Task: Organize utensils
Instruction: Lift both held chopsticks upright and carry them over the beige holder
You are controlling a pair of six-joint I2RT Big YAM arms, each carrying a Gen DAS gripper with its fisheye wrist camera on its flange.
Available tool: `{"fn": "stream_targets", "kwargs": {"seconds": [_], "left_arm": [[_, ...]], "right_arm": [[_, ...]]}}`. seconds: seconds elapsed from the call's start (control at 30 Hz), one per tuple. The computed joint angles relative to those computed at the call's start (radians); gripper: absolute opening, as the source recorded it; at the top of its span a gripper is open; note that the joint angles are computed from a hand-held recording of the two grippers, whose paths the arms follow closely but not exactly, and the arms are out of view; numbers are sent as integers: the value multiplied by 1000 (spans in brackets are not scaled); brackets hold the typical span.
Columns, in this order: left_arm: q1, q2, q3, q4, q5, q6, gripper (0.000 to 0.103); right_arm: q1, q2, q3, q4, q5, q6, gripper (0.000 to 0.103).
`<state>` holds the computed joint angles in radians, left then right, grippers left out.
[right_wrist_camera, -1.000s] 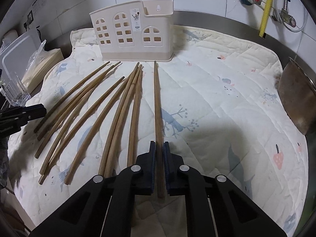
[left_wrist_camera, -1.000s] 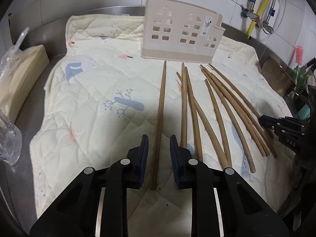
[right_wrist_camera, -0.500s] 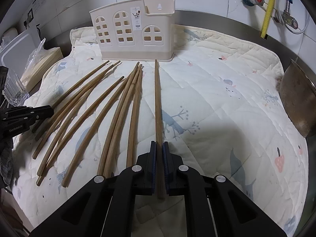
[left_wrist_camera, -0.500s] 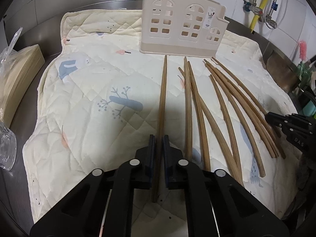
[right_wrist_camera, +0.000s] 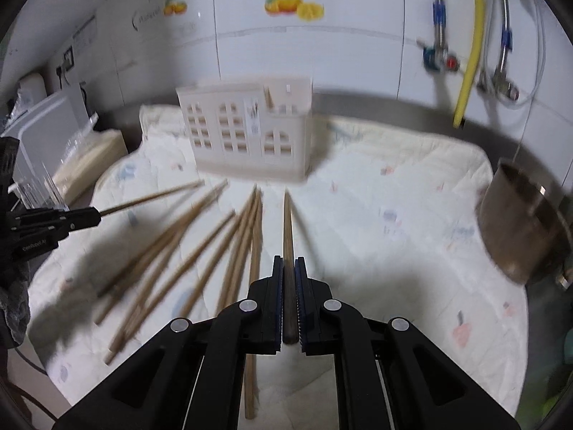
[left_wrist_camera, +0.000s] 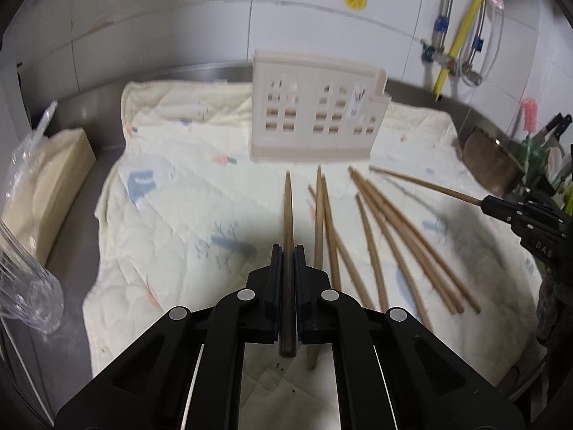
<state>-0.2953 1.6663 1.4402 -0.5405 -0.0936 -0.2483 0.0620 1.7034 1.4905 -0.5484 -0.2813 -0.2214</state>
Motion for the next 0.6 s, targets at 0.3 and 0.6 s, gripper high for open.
{"fn": "stream_targets", "kwargs": {"seconds": [0.3,0.6], "left_arm": [[18,0,91,-9,20,27,5],[44,47,231,-62,73,54,5]], "right_arm": [[4,22,135,-21,-46,-1,7],[14,121,371,-146,-56,-34,6]]}}
